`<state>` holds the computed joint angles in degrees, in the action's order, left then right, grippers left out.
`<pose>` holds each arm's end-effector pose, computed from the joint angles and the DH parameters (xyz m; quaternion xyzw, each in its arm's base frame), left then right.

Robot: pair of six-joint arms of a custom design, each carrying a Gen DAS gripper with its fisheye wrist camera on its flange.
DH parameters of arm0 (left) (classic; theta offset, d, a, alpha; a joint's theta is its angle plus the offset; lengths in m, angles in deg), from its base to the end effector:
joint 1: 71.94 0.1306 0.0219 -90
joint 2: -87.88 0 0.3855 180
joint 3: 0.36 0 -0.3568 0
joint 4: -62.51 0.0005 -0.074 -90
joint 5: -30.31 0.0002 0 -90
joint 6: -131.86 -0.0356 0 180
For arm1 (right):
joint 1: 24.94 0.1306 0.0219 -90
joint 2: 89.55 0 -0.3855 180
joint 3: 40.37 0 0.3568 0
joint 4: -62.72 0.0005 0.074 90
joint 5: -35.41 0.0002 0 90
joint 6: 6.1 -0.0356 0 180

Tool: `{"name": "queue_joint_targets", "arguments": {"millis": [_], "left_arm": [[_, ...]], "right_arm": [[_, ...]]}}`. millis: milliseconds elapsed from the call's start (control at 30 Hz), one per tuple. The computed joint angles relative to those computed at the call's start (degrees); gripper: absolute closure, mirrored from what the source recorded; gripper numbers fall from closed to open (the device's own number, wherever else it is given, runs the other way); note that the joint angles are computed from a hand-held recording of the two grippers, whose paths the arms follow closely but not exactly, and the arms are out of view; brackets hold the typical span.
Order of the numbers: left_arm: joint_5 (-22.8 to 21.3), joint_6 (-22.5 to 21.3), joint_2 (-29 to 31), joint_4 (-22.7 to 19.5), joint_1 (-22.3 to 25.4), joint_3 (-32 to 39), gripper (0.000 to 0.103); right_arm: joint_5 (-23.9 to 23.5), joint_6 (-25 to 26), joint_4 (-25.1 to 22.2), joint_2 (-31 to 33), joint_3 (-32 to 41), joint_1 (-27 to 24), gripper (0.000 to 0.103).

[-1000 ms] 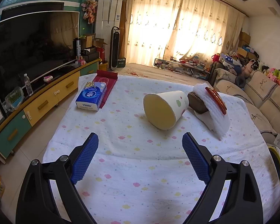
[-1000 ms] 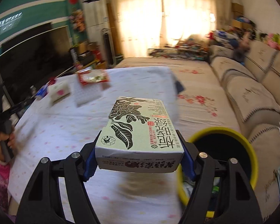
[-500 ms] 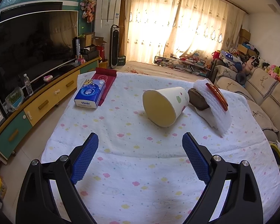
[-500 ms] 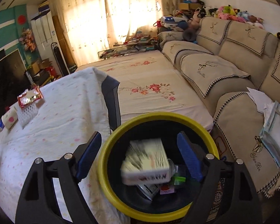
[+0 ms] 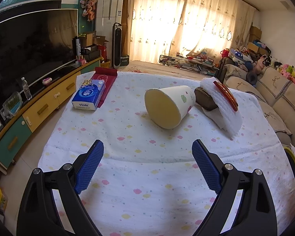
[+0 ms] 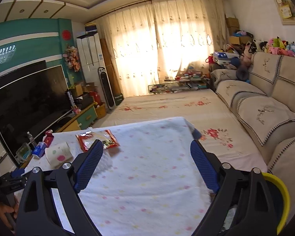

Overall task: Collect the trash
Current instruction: 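Move the left tool to the white paper cup lying on the bed, then grasp the paper cup by its rim with the left tool, then carry the paper cup over the yellow bin and open the left tool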

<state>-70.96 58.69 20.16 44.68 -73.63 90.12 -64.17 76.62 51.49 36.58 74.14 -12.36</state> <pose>0.5830 -0.0107 0.2852 -0.1601 0.8872 0.0196 0.4323 0.6812 0.1576 0.3275 -0.0845 0.8272 0.1636 0.5308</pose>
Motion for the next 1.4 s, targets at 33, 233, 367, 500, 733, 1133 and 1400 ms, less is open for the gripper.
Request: {"name": "queue_joint_targets", "arguments": {"millis": [33, 233, 367, 500, 733, 1133, 1400], "left_arm": [[0.7, 0.3, 0.3, -0.7, 0.1, 0.5, 0.013], [7.1, -0.6, 5.4, -11.2, 0.6, 10.4, 0.018], [7.9, -1.8, 9.8, -15.5, 0.9, 17.8, 0.03], [9.1, -2.8, 15.5, -20.2, 1.0, 26.0, 0.045], [9.5, -3.1, 20.7, -22.4, 0.9, 33.2, 0.078], [3.8, -7.5, 12.1, -12.7, -2.4, 23.6, 0.099], [3.2, -12.6, 1.4, -11.7, -10.2, 14.1, 0.099]], "right_arm": [[0.3, 0.0, 0.5, 0.3, 0.0, 0.3, 0.017], [-0.4, 0.6, -2.0, 2.1, 1.3, 0.2, 0.017], [-0.5, -0.5, 1.6, 0.7, -1.6, 0.4, 0.015], [-0.2, 0.0, 1.0, 0.8, -1.5, 0.5, 0.014], [-0.5, -0.3, -0.1, 1.2, -0.8, 0.4, 0.014], [-0.5, -1.3, -0.5, 1.6, -0.4, 0.1, 0.014], [3.5, -4.9, 7.0, -1.7, -5.4, -1.1, 0.014]]}}
